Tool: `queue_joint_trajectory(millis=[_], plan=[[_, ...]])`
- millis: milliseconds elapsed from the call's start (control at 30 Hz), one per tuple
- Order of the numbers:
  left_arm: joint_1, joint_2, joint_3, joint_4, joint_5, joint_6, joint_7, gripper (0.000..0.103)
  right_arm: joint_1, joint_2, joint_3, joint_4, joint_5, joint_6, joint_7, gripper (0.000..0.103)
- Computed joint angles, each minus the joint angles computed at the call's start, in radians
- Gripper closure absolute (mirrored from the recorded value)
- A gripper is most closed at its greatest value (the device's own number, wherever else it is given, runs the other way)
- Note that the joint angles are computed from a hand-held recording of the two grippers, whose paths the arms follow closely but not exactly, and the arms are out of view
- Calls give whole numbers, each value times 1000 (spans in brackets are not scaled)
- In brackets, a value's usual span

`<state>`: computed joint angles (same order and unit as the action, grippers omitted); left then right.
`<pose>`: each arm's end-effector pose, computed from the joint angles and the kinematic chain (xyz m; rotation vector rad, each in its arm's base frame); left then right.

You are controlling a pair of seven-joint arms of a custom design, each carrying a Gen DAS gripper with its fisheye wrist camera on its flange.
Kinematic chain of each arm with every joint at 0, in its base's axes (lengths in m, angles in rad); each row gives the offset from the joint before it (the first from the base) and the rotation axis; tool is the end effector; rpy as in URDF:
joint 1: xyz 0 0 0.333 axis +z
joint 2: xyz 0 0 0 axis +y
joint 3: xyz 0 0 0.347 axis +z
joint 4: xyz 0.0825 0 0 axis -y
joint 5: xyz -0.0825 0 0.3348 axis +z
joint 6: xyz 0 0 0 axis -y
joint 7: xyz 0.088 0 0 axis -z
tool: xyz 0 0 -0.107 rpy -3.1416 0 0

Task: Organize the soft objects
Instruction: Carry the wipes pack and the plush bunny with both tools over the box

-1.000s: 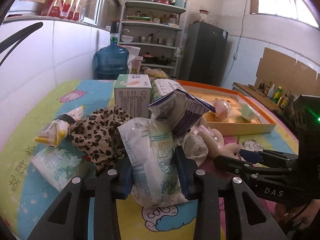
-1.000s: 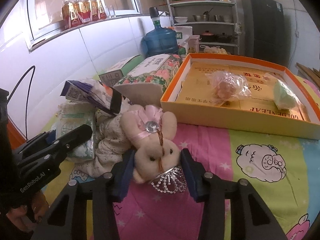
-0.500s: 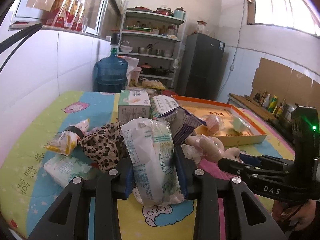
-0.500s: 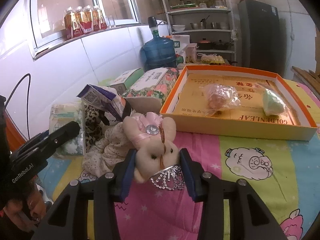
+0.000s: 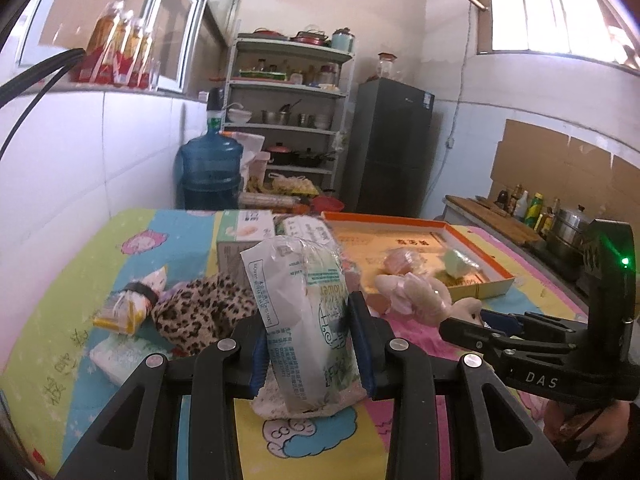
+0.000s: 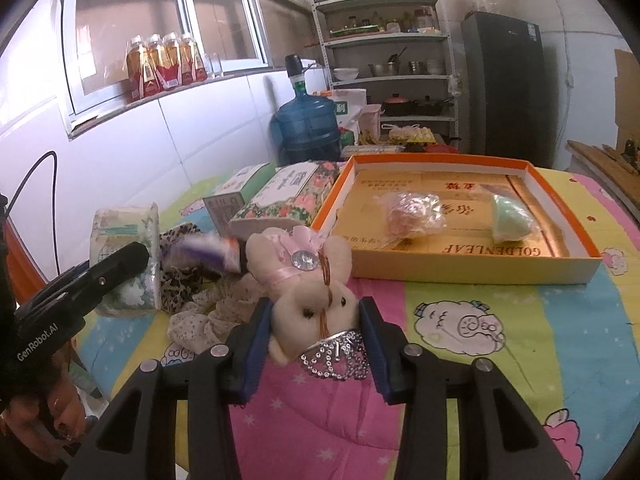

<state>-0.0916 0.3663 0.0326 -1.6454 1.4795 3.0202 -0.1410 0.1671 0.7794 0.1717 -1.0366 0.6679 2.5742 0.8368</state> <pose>0.6420 -0.1157 0.5147 -1.7155 1.3459 -1.0105 0.7589 0.1940 0.5033 -1.9018 1.0762 -0.2912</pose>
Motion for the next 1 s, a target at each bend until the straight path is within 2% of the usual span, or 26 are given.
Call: queue_joint_trajectory(millis=[267,600,767,1000], plan=[[-14,26,-9,65,-71,7,104,67,-25,-24,9,-26,36,43,-27,59],[-39,111,-27,185,-338,-10,409,67,-47,-18,-11,-1,31,97,-7,59],[-63,166,-31,265,-461,-38,545,67,-58,9,-24,53,6,101,34,59],[-93,258,-41,409,-619,-105,727,68,-77,93,-35,210,-52,62,100,59]])
